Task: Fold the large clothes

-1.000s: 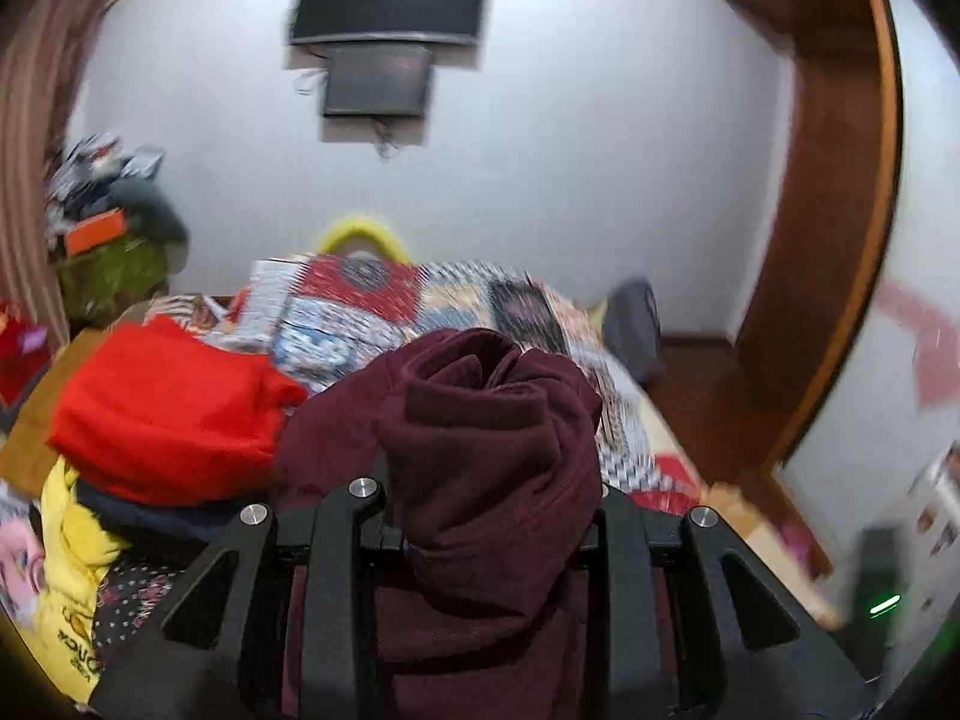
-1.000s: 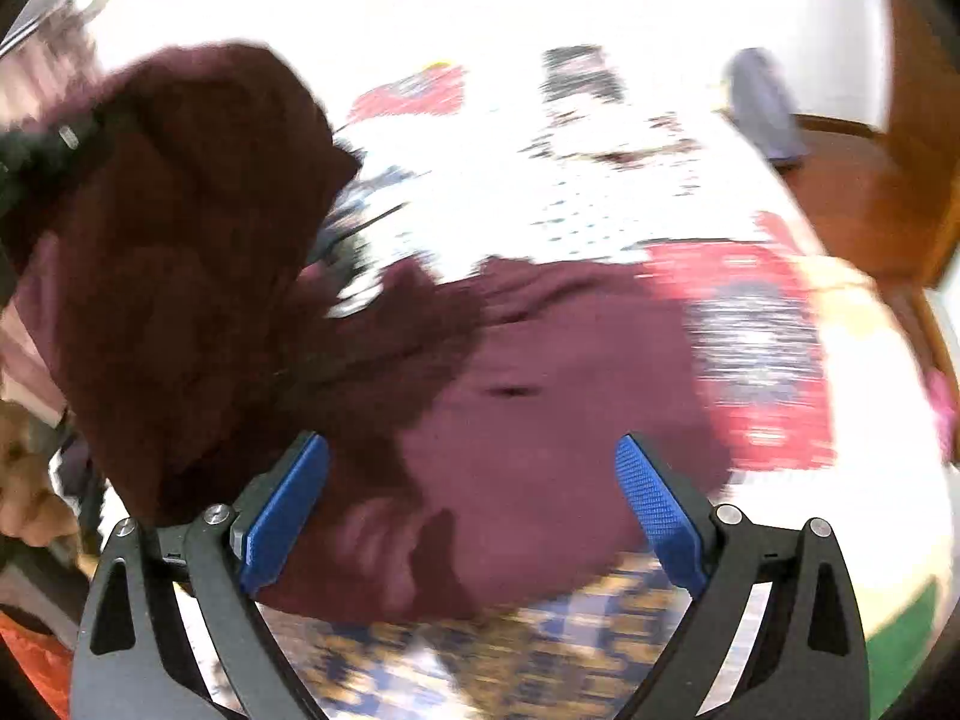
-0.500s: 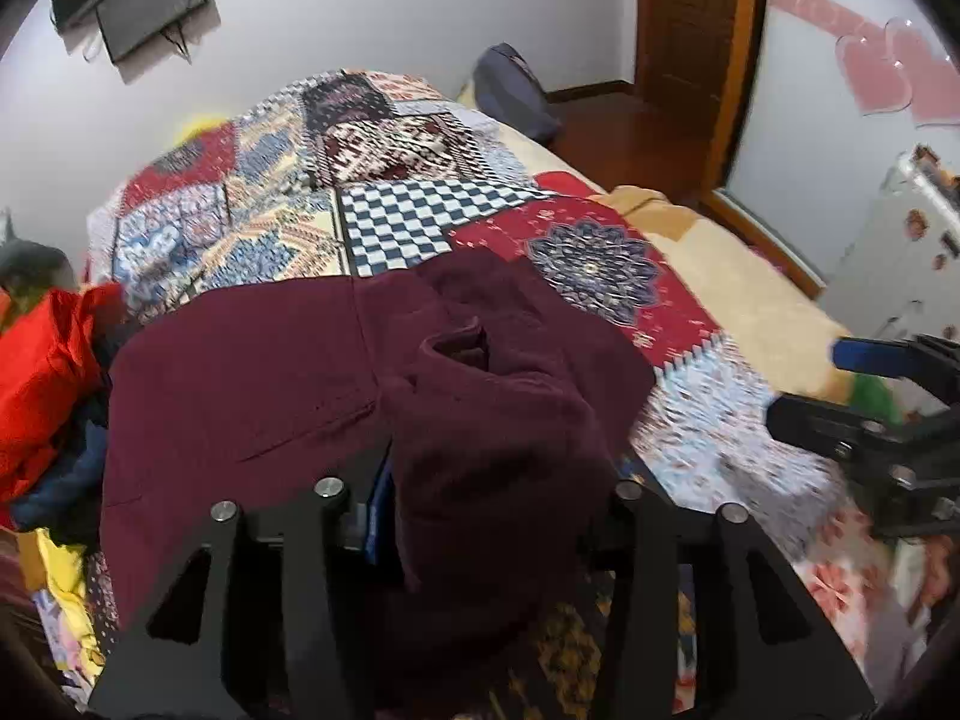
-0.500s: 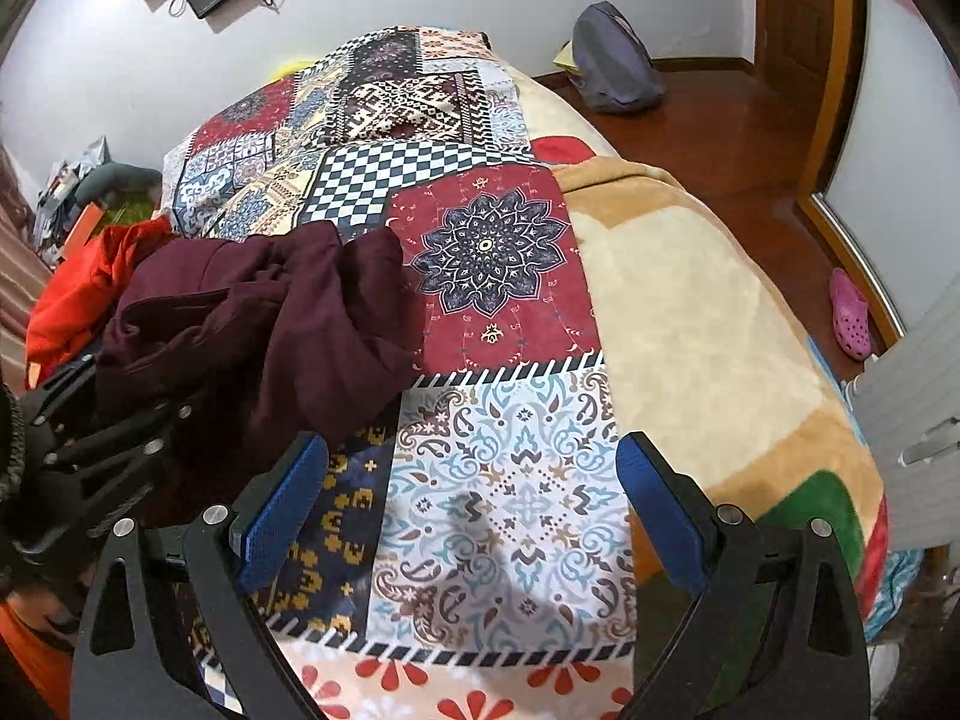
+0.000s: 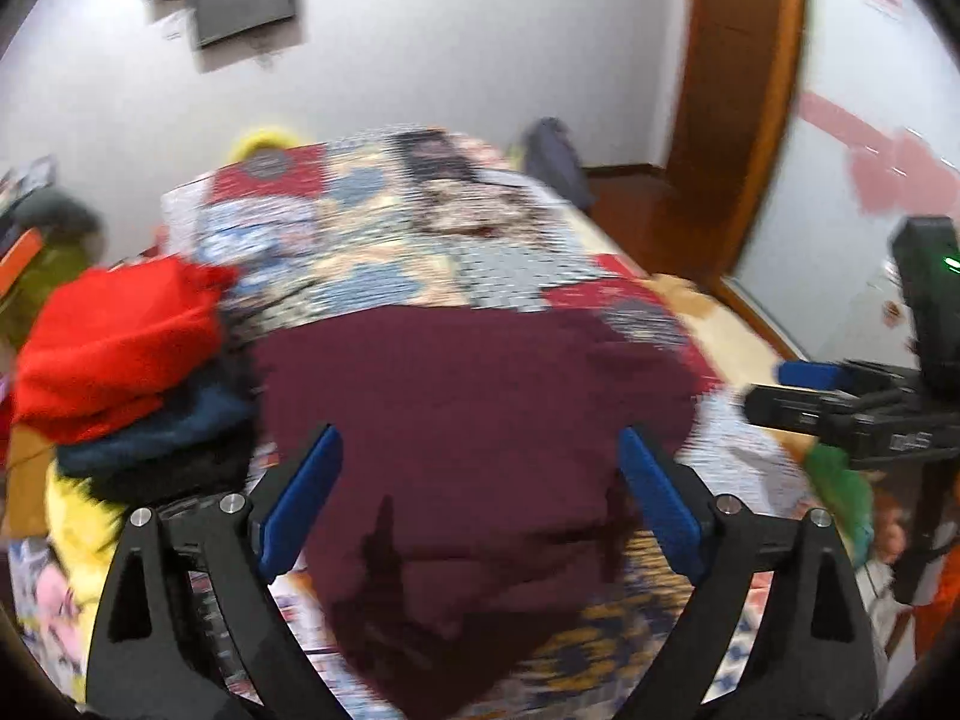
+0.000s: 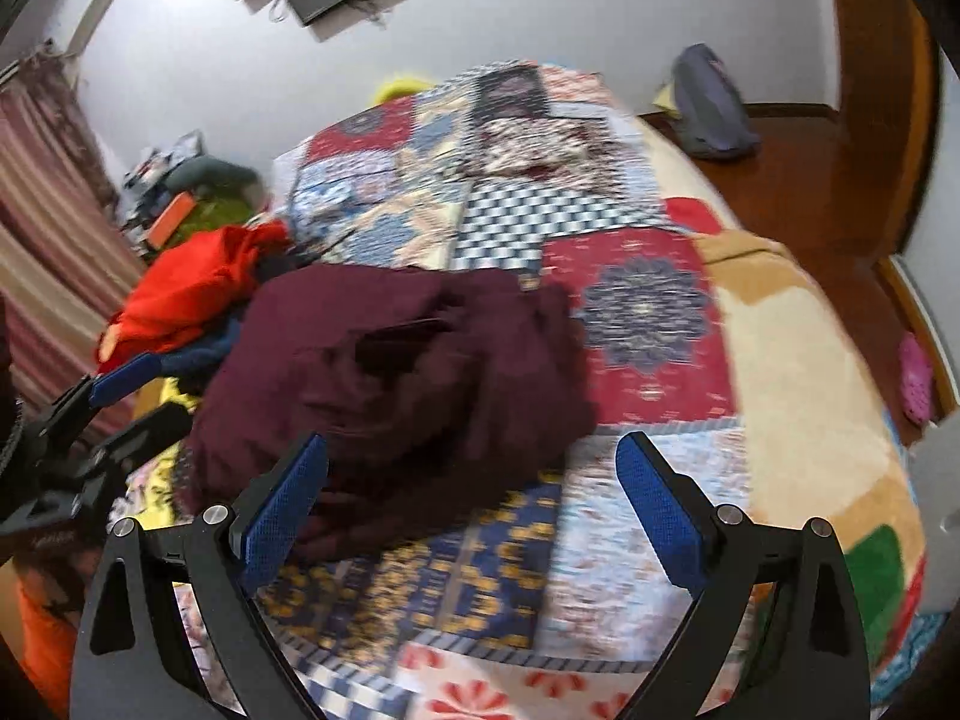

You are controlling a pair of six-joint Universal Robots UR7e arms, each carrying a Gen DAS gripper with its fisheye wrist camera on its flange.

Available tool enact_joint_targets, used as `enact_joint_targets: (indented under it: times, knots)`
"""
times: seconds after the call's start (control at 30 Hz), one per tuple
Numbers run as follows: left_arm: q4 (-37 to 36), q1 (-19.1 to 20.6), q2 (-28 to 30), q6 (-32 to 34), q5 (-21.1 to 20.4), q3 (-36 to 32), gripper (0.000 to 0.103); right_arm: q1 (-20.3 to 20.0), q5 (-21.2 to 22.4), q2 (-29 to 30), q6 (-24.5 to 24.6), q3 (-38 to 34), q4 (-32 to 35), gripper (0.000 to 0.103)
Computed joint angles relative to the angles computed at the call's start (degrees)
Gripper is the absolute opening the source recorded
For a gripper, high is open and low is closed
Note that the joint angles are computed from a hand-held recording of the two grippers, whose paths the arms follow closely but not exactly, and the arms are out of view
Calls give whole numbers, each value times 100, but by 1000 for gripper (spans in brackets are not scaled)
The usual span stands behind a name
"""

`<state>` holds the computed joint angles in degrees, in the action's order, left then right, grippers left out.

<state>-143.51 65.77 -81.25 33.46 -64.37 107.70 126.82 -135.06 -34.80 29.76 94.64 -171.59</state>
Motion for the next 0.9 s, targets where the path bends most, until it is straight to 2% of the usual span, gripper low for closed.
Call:
enact_joint_targets:
  times: [0.07,0.2,0.27,0.33,0.37,0.43,0.47,0.5,0.57,0.63,0.7,0.8,0.9]
  knots:
    - [-157,183,108,-44,285,-149,94,-36,187,165,-66,-201,36,96]
    - [98,579,272,-303,403,-449,94,-203,762,469,-71,-538,133,96]
    - [412,780,352,-480,384,-558,94,-262,931,579,-44,-654,136,96]
    - [850,997,433,-668,182,-677,95,-333,992,698,21,-746,-8,96]
    - [956,1097,445,-734,47,-678,99,-350,1008,710,54,-755,-72,95]
    - [930,1180,437,-775,-50,-586,102,-393,891,759,166,-807,-227,87]
    - [935,1198,429,-766,-105,-556,102,-416,858,770,186,-823,-287,76]
    - [929,1190,422,-754,-113,-539,102,-442,841,765,209,-828,-352,58]
    - [898,1150,401,-748,-78,-515,102,-464,900,717,167,-857,-253,39]
    - [921,1084,402,-738,-3,-517,102,-437,906,691,-61,-946,-80,34]
    - [837,964,370,-638,138,-464,102,-329,757,742,-502,-1117,32,27]
    - [608,795,280,-525,165,-391,102,-138,583,733,-1168,-1270,-79,24]
    - [351,605,172,-520,53,-325,102,-21,398,687,-1579,-1313,-356,23]
